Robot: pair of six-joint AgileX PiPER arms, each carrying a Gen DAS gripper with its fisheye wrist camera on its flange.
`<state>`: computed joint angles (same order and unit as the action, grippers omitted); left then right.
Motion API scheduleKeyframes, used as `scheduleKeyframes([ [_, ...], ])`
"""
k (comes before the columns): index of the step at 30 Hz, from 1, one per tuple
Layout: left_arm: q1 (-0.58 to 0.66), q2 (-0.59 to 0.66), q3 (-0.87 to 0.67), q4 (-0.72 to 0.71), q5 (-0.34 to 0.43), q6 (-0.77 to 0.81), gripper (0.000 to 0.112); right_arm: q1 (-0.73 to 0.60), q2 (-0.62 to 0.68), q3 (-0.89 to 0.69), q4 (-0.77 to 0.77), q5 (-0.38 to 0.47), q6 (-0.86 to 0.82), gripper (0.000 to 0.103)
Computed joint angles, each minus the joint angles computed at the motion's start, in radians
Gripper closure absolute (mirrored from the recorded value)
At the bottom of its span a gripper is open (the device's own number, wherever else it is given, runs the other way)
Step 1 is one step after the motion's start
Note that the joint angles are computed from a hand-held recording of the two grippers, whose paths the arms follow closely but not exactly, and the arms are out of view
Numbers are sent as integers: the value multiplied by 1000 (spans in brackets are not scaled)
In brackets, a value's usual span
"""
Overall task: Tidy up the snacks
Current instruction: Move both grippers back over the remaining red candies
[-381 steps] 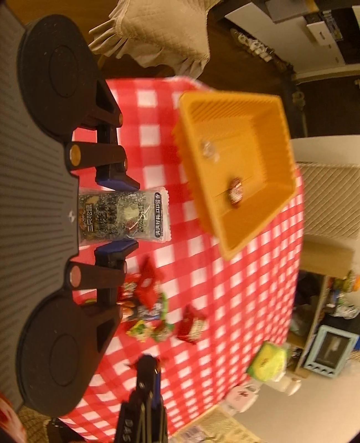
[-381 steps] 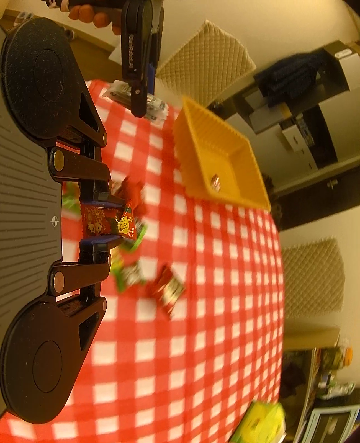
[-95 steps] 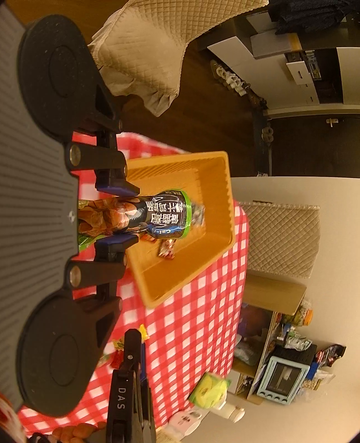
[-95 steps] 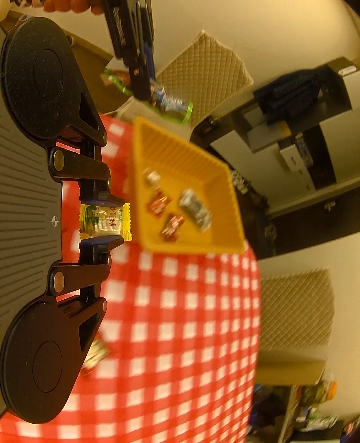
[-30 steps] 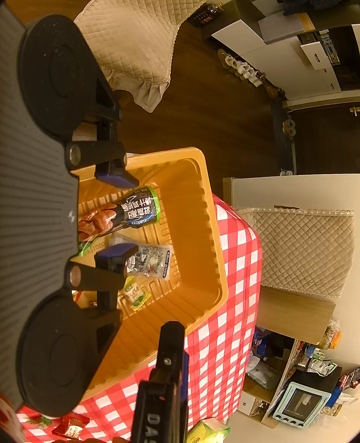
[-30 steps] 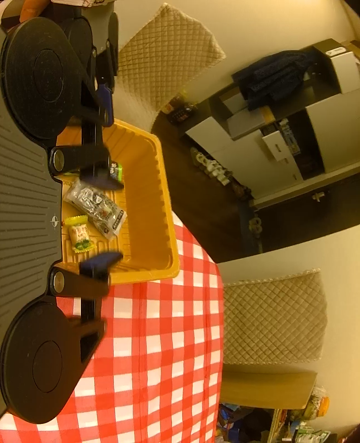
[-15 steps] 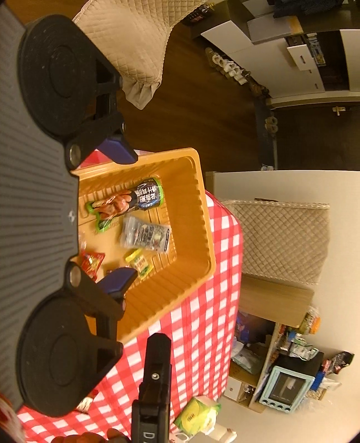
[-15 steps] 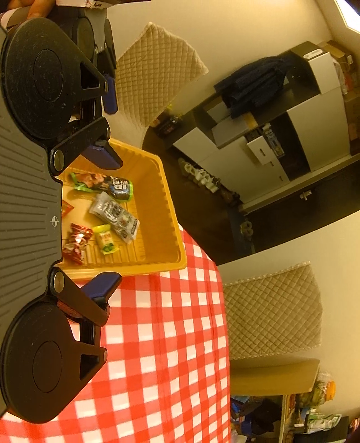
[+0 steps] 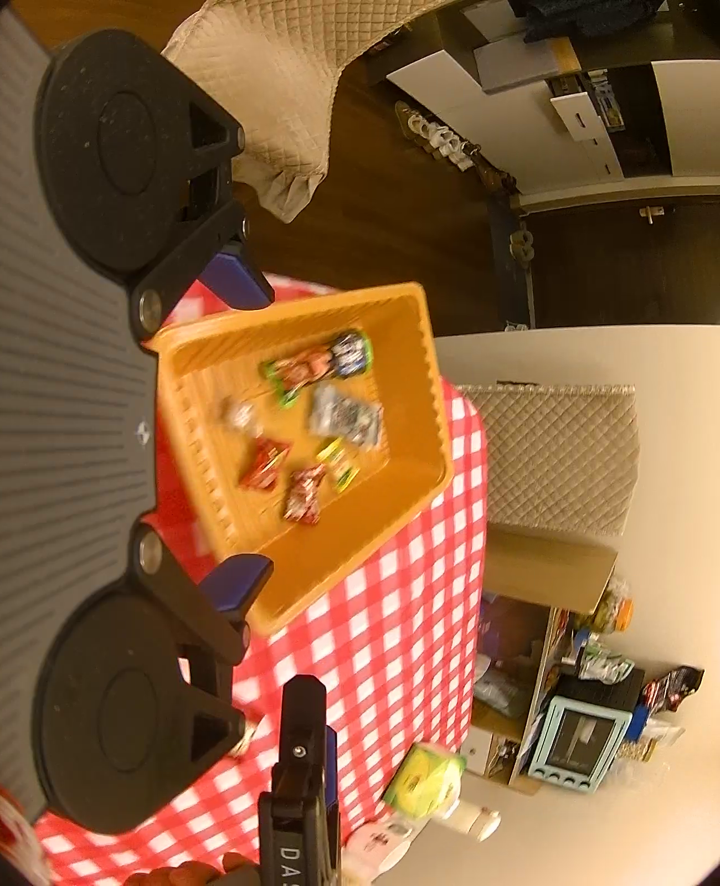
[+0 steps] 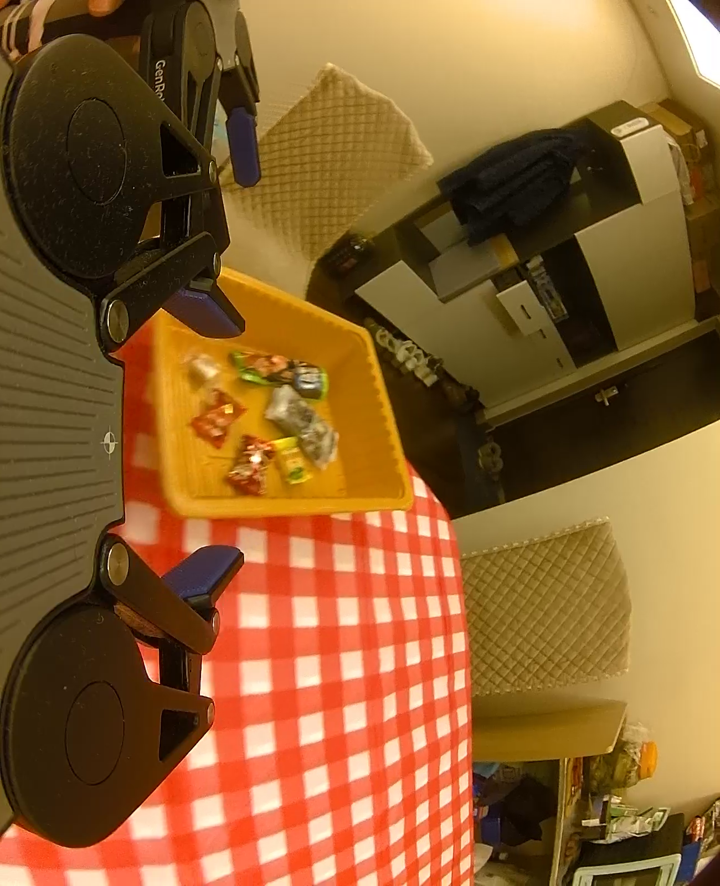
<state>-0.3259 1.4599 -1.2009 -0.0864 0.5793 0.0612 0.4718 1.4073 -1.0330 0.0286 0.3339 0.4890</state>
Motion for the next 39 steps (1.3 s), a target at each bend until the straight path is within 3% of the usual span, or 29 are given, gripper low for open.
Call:
scheduleKeyframes([
  [9,-151,-169,171,99,19,-183,15,78,-251,205,-187,83,211,21],
  [18,-369,-264,283,260,38,-465,16,196,-462,340,-384,236,451,21],
  [28,-627,-264,334,494,84,-812,23,252,-623,447,-371,368,491,21],
  [39,-694,-209,373,567,74,-948,30,267,-701,533,-367,427,516,21],
])
